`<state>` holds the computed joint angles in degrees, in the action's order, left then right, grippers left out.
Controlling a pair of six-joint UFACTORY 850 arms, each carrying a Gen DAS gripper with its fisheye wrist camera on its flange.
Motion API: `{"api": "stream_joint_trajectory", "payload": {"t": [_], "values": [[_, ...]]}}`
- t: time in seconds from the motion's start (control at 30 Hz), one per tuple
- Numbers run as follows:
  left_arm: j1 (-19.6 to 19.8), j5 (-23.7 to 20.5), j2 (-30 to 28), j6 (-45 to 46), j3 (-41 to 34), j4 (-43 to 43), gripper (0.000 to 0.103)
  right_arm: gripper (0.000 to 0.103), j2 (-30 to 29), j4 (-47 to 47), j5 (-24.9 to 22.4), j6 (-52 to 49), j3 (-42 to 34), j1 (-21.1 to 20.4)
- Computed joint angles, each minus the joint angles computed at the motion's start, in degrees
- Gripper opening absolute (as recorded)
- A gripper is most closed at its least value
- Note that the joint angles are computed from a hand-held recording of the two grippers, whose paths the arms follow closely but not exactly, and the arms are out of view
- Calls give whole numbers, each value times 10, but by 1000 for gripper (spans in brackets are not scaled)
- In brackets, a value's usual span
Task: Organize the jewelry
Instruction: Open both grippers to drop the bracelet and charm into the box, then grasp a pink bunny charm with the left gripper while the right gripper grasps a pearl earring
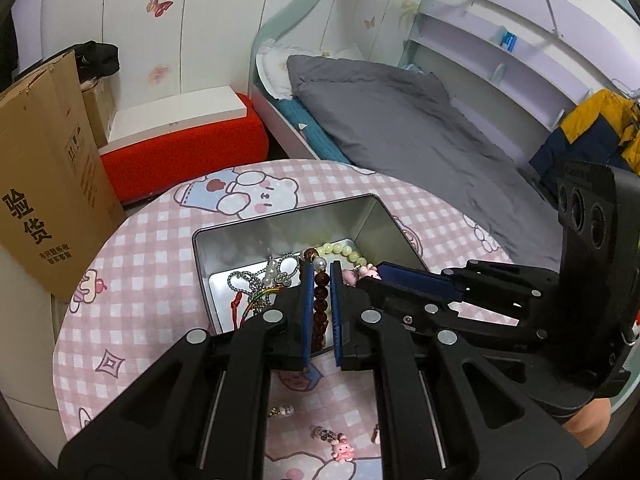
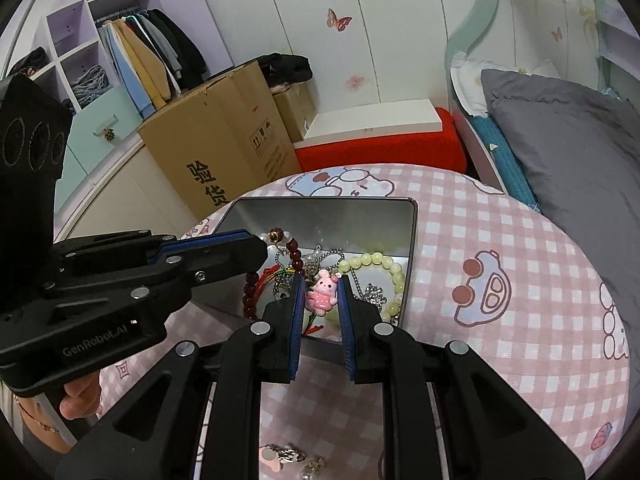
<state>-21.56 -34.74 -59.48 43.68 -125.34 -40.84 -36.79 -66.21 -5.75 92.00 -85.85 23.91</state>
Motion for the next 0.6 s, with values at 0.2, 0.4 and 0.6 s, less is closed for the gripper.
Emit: {"api": "stream_joint_trajectory", "payload": {"t": [0.2, 0.4, 0.6], "values": [[-2, -15, -3, -20, -6, 25, 9, 16, 5, -29, 2, 35, 5, -1], [0, 16, 38, 10, 59, 0, 45, 16, 27, -164, -1, 170, 31, 4], [6, 51, 98, 89, 156, -62, 45, 17, 61, -289, -17, 286, 77, 16]]}}
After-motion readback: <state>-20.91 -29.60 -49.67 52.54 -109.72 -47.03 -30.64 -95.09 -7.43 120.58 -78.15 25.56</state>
